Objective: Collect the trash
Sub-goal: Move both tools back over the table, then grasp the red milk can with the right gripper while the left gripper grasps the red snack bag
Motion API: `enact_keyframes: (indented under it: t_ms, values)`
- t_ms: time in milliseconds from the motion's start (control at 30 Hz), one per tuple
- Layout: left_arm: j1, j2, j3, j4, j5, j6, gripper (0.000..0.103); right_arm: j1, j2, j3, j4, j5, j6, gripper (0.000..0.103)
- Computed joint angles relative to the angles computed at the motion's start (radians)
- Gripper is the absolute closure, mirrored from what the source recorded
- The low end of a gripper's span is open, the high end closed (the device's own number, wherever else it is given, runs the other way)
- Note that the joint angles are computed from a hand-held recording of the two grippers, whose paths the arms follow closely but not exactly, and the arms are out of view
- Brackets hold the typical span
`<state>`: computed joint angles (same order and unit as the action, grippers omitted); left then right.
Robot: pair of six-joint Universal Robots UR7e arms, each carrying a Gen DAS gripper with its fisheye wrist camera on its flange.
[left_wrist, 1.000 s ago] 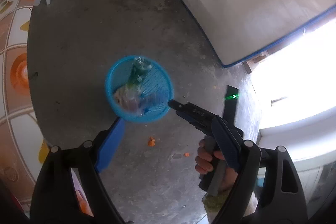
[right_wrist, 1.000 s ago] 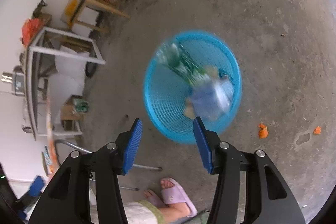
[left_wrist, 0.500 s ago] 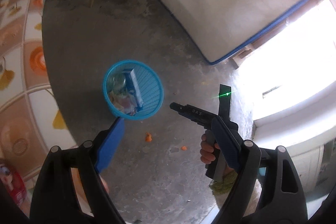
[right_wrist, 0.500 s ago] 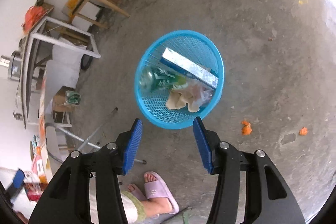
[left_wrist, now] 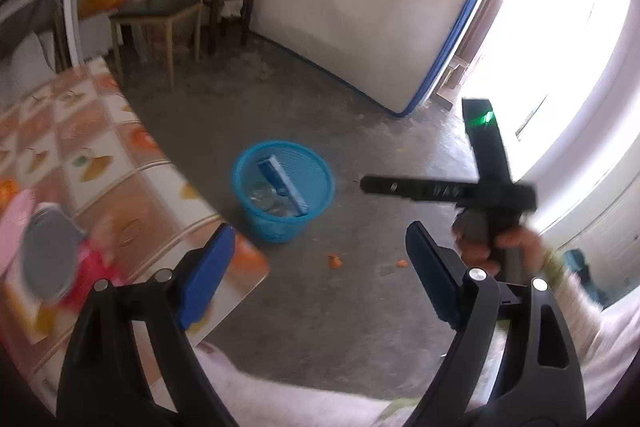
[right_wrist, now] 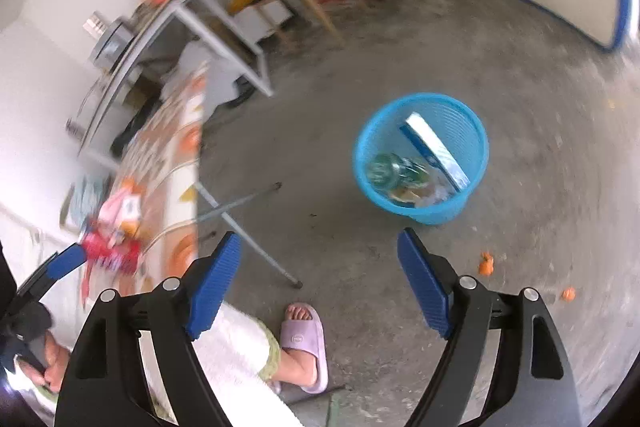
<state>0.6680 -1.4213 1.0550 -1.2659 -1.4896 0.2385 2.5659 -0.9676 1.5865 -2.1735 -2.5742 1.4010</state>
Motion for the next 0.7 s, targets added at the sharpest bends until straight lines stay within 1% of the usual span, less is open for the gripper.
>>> enact_keyframes:
  t_ms: [67, 100, 167, 233, 267, 300, 367, 500, 533, 600, 700]
  values:
    - [0.01, -0.033, 0.002, -0.013, 0.029, 0.029, 0.02, 0.011, 0.044, -0.064, -0.023, -0.017, -0.104, 0.021]
    - [0.018, -0.038, -0.003, -0.019, 0.037, 0.038, 0.02, 0.014, 0.06, -0.087, -0.038, -0.021, -0.143, 0.02]
    - [0.038, -0.061, -0.015, -0.026, 0.059, 0.05, 0.02, 0.018, 0.107, -0.145, -0.119, -0.021, -0.275, 0.02]
    - [0.062, -0.071, -0.041, -0.023, 0.064, 0.044, 0.019, 0.018, 0.156, -0.197, -0.211, -0.015, -0.406, 0.019]
    - [0.078, -0.074, -0.056, -0.021, 0.068, 0.033, 0.019, 0.013, 0.181, -0.225, -0.246, -0.008, -0.457, 0.019]
    - [0.099, -0.076, -0.075, -0.016, 0.064, 0.023, 0.019, 0.011, 0.195, -0.247, -0.249, -0.001, -0.472, 0.019]
    - [0.125, -0.091, -0.093, -0.015, 0.066, 0.004, 0.019, 0.0, 0.239, -0.308, -0.269, 0.036, -0.53, 0.019]
    - [0.166, -0.104, -0.136, -0.024, 0.103, -0.008, 0.019, -0.001, 0.342, -0.458, -0.268, 0.087, -0.665, 0.019]
    - [0.177, -0.104, -0.15, -0.028, 0.114, -0.009, 0.019, 0.0, 0.369, -0.496, -0.254, 0.087, -0.689, 0.018]
    - [0.196, -0.104, -0.169, -0.044, 0.135, -0.012, 0.019, 0.006, 0.426, -0.586, -0.199, 0.072, -0.735, 0.012]
    - [0.236, -0.1, -0.195, -0.062, 0.156, -0.017, 0.018, 0.013, 0.506, -0.716, -0.1, 0.045, -0.77, 0.01]
